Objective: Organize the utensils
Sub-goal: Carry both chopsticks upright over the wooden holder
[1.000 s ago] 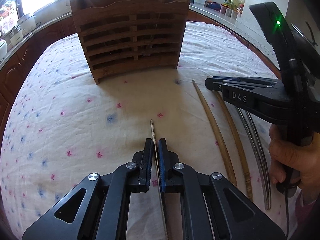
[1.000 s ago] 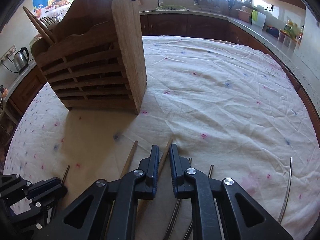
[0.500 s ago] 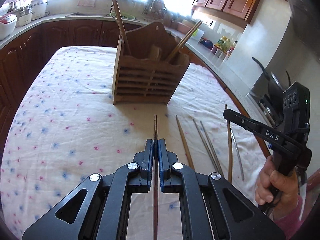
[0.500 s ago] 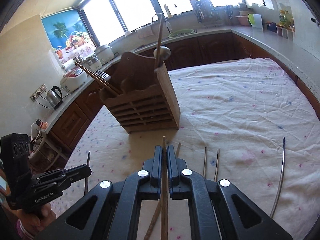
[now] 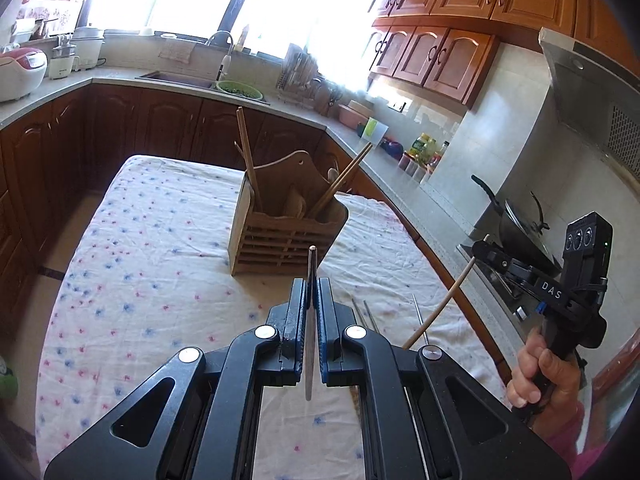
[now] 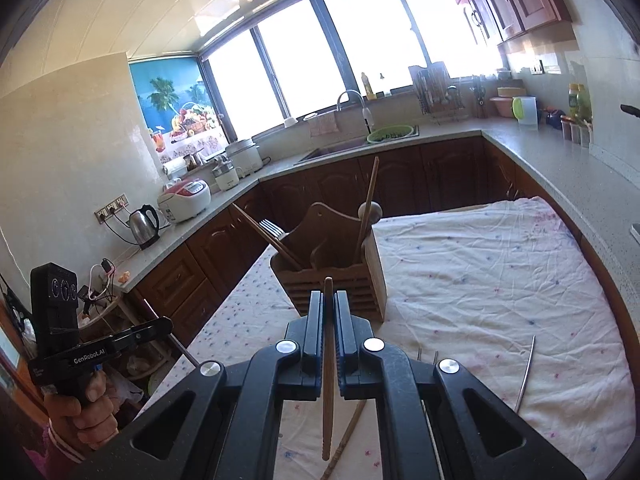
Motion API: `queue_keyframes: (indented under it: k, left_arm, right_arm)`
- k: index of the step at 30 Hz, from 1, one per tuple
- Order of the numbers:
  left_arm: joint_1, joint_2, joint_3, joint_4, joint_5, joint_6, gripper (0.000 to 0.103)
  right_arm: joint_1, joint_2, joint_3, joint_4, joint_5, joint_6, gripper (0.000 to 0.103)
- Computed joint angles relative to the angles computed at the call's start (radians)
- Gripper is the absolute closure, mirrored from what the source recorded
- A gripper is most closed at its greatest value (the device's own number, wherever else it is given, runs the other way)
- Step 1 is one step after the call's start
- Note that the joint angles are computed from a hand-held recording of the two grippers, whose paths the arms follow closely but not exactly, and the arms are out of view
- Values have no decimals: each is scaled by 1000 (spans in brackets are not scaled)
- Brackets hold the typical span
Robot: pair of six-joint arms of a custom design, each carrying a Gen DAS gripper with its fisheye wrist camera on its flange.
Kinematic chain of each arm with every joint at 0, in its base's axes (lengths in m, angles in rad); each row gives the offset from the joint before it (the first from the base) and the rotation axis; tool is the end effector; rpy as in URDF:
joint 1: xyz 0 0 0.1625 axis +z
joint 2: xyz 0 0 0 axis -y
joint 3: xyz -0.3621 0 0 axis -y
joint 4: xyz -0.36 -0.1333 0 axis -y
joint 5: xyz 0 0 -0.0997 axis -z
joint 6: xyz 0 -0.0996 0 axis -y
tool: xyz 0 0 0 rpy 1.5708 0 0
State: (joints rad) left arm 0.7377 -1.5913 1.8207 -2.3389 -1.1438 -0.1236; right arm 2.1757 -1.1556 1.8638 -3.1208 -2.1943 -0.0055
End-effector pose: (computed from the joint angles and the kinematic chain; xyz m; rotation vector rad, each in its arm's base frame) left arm -0.2343 -0.4488 0.4160 0.8297 2.7307 -0.9825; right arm 0.3724 -0.4066 0.2802 0.4059 -2.4850 1.3030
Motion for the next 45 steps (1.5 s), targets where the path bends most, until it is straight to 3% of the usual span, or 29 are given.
queue_keyframes:
  k: [21,36,40,45]
  left_arm:
    - [3,106,-85,-148,63,98,99]
    - [34,392,-415,-403,73,310,99]
    - [70,463,-450,-478,89,322,99]
    - [119,496,-432,-493,91,262,99]
  right_arm:
    - [-21,54,-102,-51,-3,-68,98]
    - [-81,236,-475,-108,43,-161,98]
    - [-105,300,-551,-113,45,-187,98]
    - [-137,347,-546,-158,56,-195,98]
